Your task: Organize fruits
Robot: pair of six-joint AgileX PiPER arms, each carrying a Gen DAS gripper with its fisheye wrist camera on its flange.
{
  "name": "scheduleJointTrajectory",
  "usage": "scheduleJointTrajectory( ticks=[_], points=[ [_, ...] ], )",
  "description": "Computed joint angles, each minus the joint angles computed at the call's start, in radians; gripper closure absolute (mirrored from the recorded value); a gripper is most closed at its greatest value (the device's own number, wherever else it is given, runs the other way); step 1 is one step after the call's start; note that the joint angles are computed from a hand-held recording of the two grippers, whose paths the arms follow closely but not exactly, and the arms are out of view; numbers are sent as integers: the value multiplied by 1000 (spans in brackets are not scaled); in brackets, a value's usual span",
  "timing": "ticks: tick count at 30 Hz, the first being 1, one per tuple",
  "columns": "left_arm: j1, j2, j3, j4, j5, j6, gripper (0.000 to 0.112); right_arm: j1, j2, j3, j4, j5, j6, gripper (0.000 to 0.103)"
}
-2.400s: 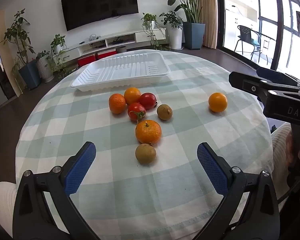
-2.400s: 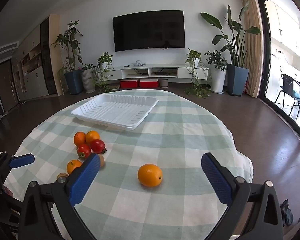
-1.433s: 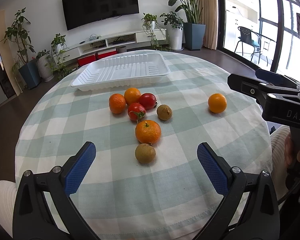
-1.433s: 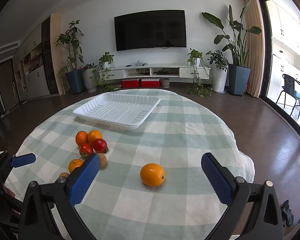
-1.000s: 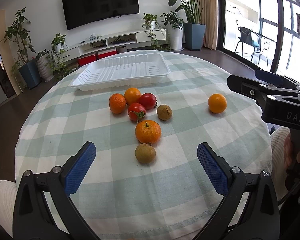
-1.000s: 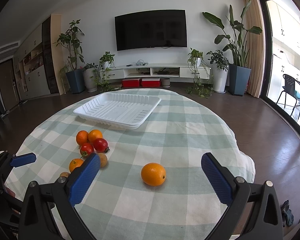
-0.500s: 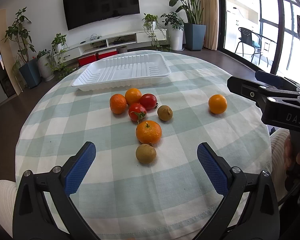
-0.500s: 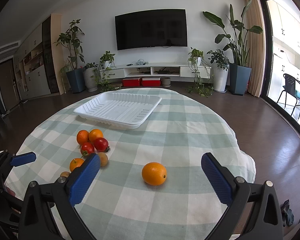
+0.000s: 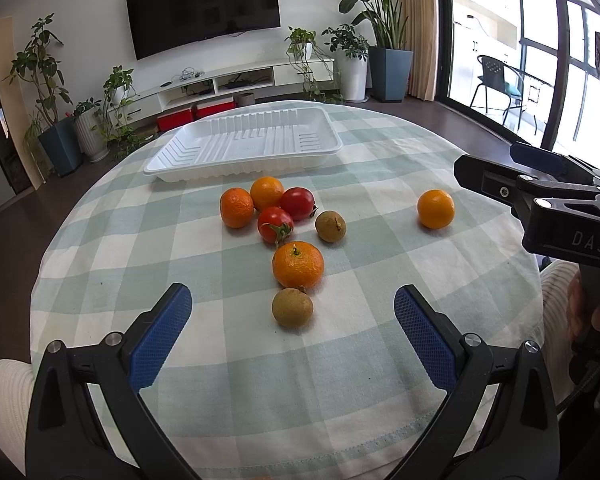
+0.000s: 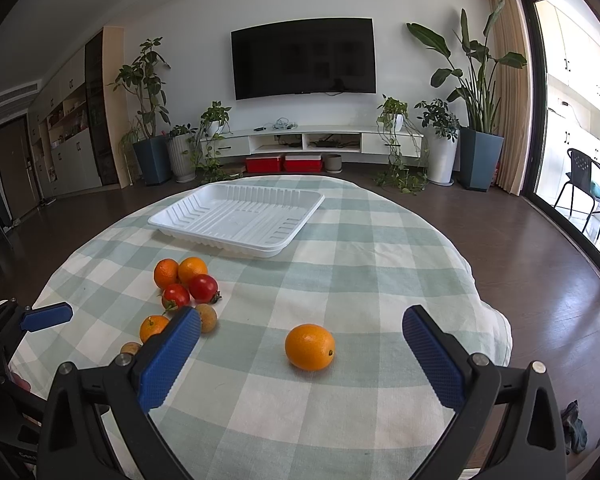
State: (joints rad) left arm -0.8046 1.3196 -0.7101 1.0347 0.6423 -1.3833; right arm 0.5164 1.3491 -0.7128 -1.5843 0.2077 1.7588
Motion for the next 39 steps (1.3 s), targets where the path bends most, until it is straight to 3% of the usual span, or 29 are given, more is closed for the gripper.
scheduleJointTrajectory(
  ticks=[18, 30, 39],
  points=[
    [1, -1, 1, 0, -3, -1, 10, 16, 18, -2, 15, 7, -2, 0],
    [3, -5, -2, -13, -1, 13, 10, -10, 25, -30, 409, -30, -405, 0],
    [14, -6, 4, -11, -11, 14, 10, -22, 54, -53, 614, -38, -608, 0]
  ],
)
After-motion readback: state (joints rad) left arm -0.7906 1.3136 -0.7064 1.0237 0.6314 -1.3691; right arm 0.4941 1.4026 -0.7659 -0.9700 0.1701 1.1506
